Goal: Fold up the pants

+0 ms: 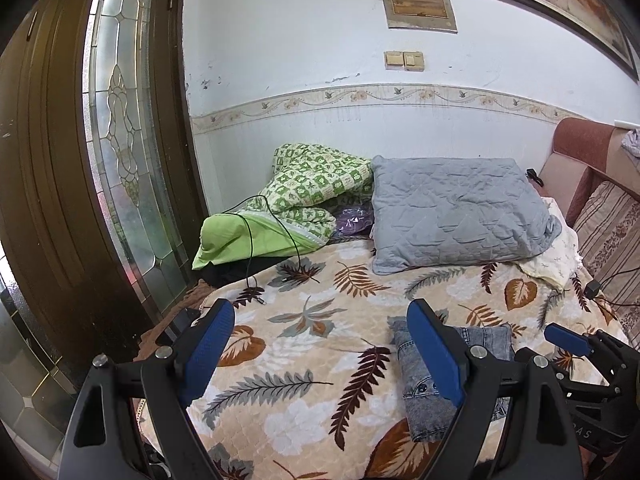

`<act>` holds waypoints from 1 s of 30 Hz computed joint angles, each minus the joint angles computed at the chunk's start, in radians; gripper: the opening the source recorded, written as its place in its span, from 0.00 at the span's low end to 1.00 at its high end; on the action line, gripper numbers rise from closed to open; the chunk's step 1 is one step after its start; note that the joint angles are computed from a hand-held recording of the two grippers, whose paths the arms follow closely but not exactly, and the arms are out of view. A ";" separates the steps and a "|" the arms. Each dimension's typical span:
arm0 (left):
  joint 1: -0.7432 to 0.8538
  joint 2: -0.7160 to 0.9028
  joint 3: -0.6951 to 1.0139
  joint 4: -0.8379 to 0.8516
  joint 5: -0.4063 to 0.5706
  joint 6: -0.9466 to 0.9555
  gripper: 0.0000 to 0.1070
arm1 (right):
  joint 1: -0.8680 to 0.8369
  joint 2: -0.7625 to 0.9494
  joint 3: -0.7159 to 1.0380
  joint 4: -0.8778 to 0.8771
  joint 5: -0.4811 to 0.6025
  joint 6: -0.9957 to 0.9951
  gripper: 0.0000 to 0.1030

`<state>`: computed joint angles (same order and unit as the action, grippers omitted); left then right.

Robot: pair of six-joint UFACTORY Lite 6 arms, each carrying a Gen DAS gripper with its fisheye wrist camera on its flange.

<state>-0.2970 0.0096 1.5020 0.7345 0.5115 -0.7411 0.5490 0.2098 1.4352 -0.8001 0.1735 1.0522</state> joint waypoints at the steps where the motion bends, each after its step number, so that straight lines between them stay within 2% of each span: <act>1: 0.000 -0.005 -0.003 -0.005 -0.003 0.001 0.83 | 0.003 -0.008 -0.007 -0.019 0.002 0.020 0.61; 10: 0.005 -0.071 -0.043 -0.095 -0.034 0.089 0.83 | 0.036 -0.056 -0.044 -0.132 0.040 0.143 0.61; 21: 0.007 -0.184 -0.114 -0.143 -0.054 0.134 0.83 | 0.114 -0.110 -0.058 -0.236 0.139 0.245 0.61; 30: -0.014 -0.190 -0.111 -0.153 -0.044 0.141 0.83 | 0.137 -0.125 -0.070 -0.261 0.164 0.268 0.61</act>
